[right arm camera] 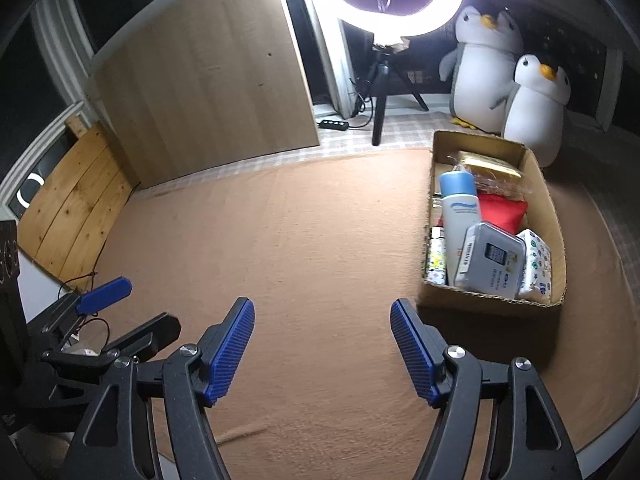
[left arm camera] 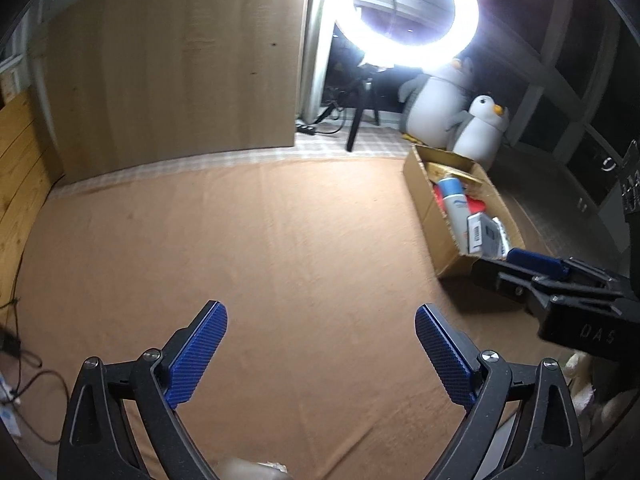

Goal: Organize objects

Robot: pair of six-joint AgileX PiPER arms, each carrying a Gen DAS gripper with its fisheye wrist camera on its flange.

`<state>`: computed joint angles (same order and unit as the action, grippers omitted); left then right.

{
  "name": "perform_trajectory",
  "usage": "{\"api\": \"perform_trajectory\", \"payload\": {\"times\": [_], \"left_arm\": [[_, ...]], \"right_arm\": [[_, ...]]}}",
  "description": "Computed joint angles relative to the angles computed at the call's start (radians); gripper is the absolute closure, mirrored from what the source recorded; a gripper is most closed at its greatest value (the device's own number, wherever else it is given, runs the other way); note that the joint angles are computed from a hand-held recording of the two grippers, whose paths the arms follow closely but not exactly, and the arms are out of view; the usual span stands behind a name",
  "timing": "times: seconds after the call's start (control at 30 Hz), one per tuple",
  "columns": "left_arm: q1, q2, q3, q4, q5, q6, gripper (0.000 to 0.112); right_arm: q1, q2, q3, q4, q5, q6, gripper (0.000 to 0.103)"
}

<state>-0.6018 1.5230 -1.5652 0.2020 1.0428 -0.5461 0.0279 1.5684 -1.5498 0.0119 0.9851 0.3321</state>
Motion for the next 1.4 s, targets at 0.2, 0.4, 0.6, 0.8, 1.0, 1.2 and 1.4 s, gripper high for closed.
{"api": "perform_trajectory", "payload": {"times": [0.2, 0.4, 0.6, 0.8, 1.0, 1.2, 1.4], "left_arm": [[0.009, -0.065, 0.064, 0.044, 0.018, -0.037, 0.013], [0.019, -0.094, 0.073, 0.063, 0.033, -0.044, 0.013], [0.022, -0.091, 0.056, 0.075, 0.042, -0.041, 0.012], [0.021, -0.072, 0.033, 0.081, 0.047, -0.032, 0.012], [0.024, -0.059, 0.024, 0.075, 0.045, -0.029, 0.012], [0.032, -0.049, 0.027, 0.067, 0.038, -0.03, 0.012], [0.045, -0.045, 0.034, 0.06, 0.031, -0.025, 0.012]], "right_arm": [[0.054, -0.008, 0.0, -0.03, -0.001, 0.046, 0.035], [0.109, -0.016, 0.008, -0.093, -0.004, 0.092, 0.035], [0.14, -0.024, 0.009, -0.132, -0.007, 0.116, 0.035], [0.145, -0.02, 0.003, -0.142, -0.005, 0.123, 0.035], [0.139, -0.011, -0.002, -0.144, -0.008, 0.124, 0.035], [0.134, -0.002, -0.01, -0.138, -0.007, 0.112, 0.034], [0.134, 0.008, -0.018, -0.135, -0.007, 0.113, 0.034]]}}
